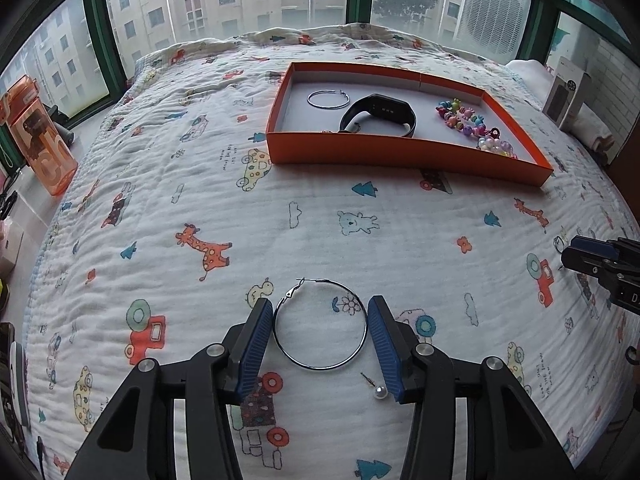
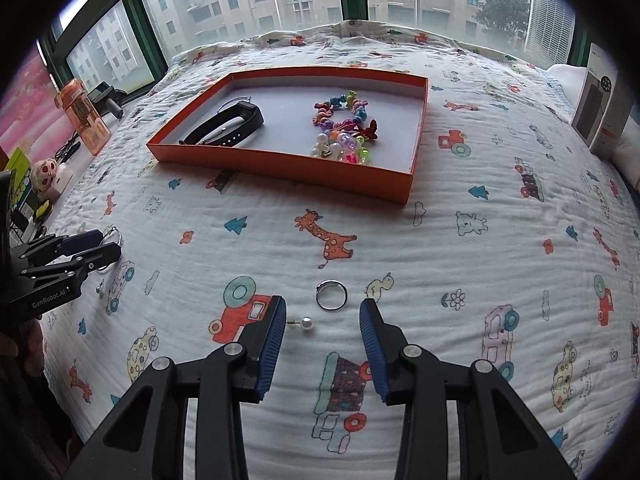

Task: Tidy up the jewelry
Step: 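Move the left tool over the second hoop earring while the right tool moves over the small silver ring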

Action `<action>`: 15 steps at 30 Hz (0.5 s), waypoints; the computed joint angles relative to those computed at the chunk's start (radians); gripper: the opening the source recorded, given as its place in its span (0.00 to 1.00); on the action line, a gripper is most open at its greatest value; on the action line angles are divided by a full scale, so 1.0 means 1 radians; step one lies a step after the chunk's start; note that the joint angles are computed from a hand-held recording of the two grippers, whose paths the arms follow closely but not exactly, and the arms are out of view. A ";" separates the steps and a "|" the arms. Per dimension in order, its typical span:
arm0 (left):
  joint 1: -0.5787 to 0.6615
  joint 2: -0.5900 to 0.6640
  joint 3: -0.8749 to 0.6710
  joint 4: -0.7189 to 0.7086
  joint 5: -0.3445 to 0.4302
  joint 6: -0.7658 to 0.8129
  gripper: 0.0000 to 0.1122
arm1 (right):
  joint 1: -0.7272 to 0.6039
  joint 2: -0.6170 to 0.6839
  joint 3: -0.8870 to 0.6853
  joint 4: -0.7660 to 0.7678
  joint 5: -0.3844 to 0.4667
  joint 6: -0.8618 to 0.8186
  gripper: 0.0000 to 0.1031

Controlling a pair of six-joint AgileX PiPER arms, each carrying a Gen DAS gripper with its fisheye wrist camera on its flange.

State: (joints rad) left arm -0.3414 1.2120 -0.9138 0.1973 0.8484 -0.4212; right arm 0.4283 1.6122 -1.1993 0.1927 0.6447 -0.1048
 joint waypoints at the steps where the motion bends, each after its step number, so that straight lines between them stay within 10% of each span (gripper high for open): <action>1: 0.003 0.001 -0.001 -0.006 0.000 0.006 0.47 | 0.005 0.008 -0.008 -0.018 0.002 0.015 0.35; 15: 0.019 0.003 -0.009 -0.030 -0.009 0.026 0.47 | 0.071 0.036 -0.038 -0.220 0.001 0.147 0.20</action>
State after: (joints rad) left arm -0.3219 1.2147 -0.9227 0.1676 0.8396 -0.3953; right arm 0.4997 1.6481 -1.2375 -0.0270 0.6461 0.0420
